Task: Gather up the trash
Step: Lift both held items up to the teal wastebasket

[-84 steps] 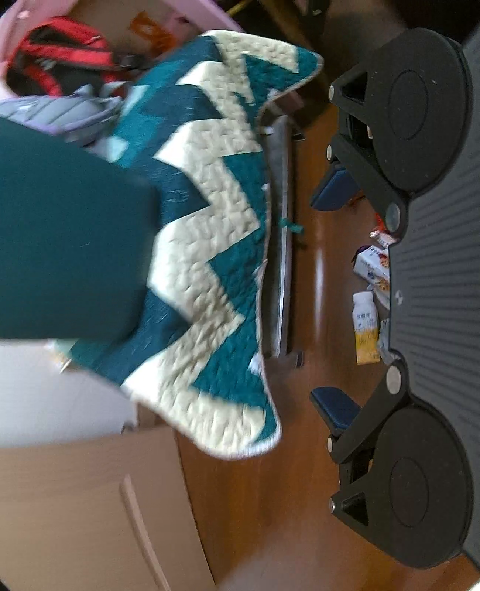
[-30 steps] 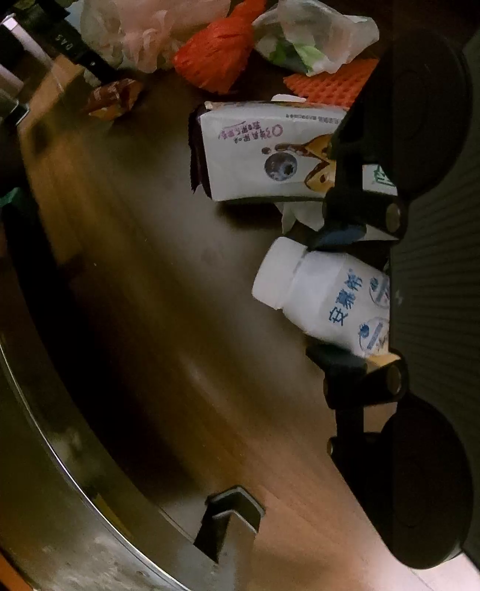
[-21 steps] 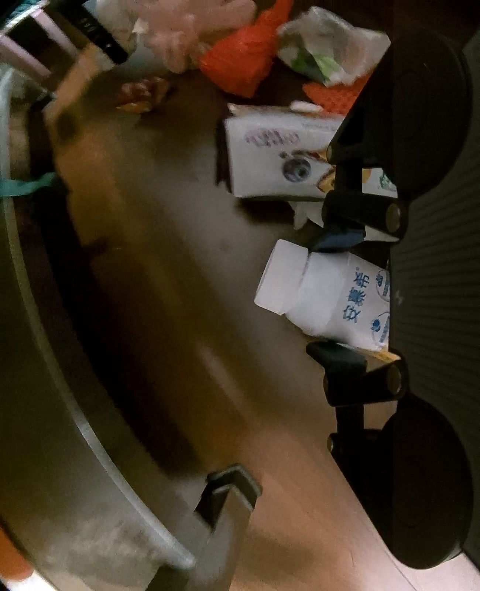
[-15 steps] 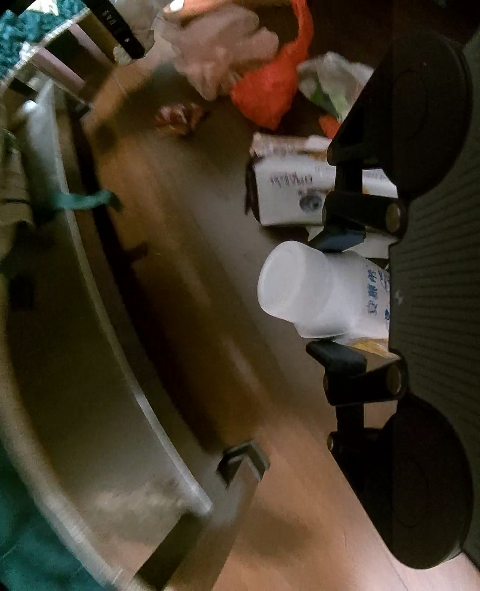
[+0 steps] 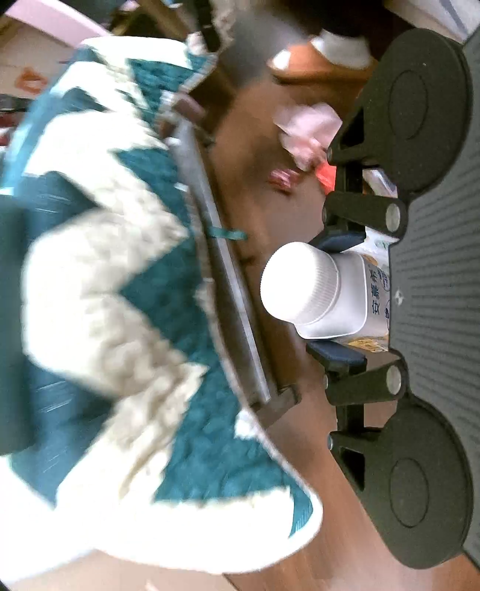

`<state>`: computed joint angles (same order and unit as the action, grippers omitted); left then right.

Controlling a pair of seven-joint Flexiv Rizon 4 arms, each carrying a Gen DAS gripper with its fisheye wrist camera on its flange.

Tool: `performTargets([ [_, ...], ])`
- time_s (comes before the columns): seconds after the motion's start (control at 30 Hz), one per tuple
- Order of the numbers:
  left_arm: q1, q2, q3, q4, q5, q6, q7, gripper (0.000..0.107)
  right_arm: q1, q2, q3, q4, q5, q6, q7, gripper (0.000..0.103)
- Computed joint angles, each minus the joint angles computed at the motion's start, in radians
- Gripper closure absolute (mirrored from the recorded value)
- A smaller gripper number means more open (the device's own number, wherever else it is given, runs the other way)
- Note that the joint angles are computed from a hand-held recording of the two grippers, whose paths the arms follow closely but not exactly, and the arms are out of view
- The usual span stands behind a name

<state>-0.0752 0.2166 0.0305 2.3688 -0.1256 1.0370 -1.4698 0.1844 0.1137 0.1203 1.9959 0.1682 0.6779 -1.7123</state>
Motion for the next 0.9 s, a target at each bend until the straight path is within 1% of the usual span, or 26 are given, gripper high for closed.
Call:
performTargets([
  [0.13,0.005,0.127,-0.023,-0.042,0.03,-0.069,-0.113,0.057,0.018,0.125,0.006,-0.007,0.048,0.006,-0.044,0.084],
  [0.23,0.012,0.196,-0.046,-0.087,0.065,-0.118,-0.179,0.057,0.045,0.183,-0.009,-0.045,0.08,-0.012,-0.069,0.084],
  [0.37,0.022,0.245,-0.071,-0.166,0.095,-0.176,-0.253,0.057,0.083,0.227,-0.029,-0.113,0.125,-0.028,-0.101,0.084],
  [0.43,0.02,0.257,-0.077,-0.205,0.105,-0.187,-0.263,0.057,0.101,0.238,-0.037,-0.157,0.144,-0.032,-0.114,0.084],
  [0.53,0.021,0.266,-0.089,-0.274,0.117,-0.2,-0.276,0.057,0.121,0.239,-0.033,-0.207,0.15,-0.008,-0.122,0.084],
  [0.67,0.025,0.254,-0.095,-0.374,0.118,-0.193,-0.279,0.057,0.147,0.21,-0.025,-0.294,0.149,0.04,-0.126,0.084],
  [0.8,0.047,0.208,-0.107,-0.499,0.13,-0.168,-0.285,0.057,0.169,0.153,-0.014,-0.4,0.142,0.091,-0.105,0.084],
  [0.9,0.071,0.153,-0.121,-0.616,0.145,-0.149,-0.302,0.057,0.182,0.091,0.002,-0.493,0.118,0.128,-0.095,0.084],
])
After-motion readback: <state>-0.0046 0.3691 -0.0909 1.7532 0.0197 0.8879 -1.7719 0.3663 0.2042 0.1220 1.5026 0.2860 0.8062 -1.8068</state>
